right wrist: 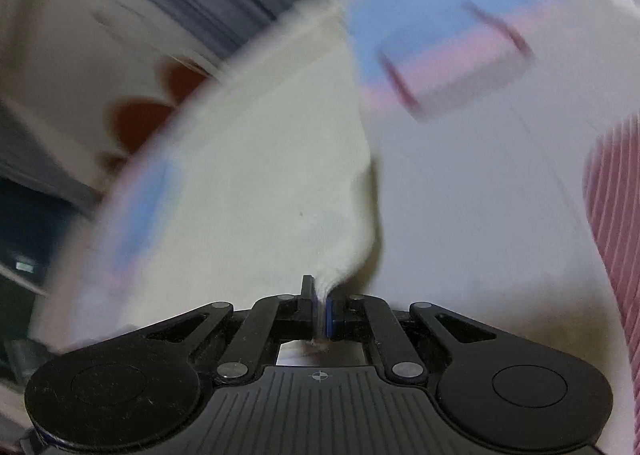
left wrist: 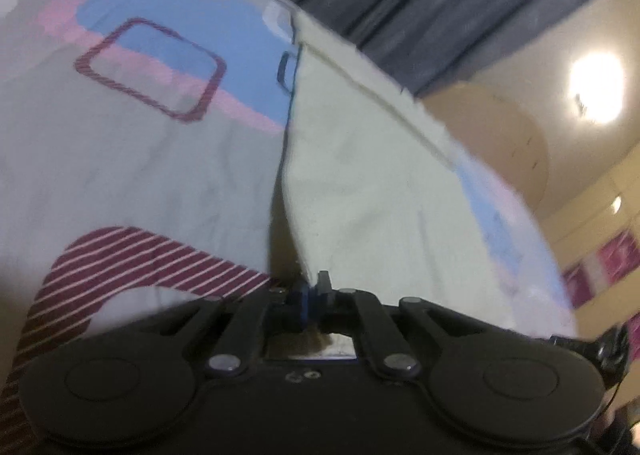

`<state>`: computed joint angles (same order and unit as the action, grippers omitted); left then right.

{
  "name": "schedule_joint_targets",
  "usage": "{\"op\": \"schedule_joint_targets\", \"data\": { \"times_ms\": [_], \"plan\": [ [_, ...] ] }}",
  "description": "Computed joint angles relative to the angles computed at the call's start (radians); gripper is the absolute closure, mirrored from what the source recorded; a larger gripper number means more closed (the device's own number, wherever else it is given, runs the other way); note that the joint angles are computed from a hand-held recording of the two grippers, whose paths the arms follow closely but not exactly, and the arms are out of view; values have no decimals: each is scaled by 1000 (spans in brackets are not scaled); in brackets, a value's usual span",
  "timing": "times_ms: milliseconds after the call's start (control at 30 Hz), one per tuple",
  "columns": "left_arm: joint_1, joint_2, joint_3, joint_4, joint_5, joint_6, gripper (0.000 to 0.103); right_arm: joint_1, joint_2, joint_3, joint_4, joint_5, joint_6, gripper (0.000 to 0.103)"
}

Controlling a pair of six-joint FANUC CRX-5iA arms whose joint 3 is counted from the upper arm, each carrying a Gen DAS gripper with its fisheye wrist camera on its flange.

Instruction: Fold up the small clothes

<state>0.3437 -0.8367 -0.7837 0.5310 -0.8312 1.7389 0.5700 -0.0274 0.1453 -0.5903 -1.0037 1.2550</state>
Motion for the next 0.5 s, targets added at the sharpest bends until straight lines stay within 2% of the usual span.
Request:
{"op": "schedule_joint_targets", "data": {
  "times_ms": [67, 167, 333, 400, 467, 500],
  "plan": [
    [18, -34, -27, 69, 31, -32, 100, -5, -42, -26, -23, 58, 6, 100],
    [11, -29, -7, 97, 80, -58, 101, 6, -55, -5, -21, 101, 27, 100],
    [-53, 64, 33, 217, 253, -105, 101, 41, -6, 109, 9, 176, 24, 100],
    [-84, 125, 45, 315, 343, -152, 101, 50, 34, 173, 38, 193, 6, 100],
    [-135, 187, 48, 445, 451, -205, 101, 41, 84, 254, 57, 177, -22, 100],
    [-147, 226, 70, 473, 482, -218, 101, 34, 125, 312, 62, 166, -39, 100]
  ]
}}
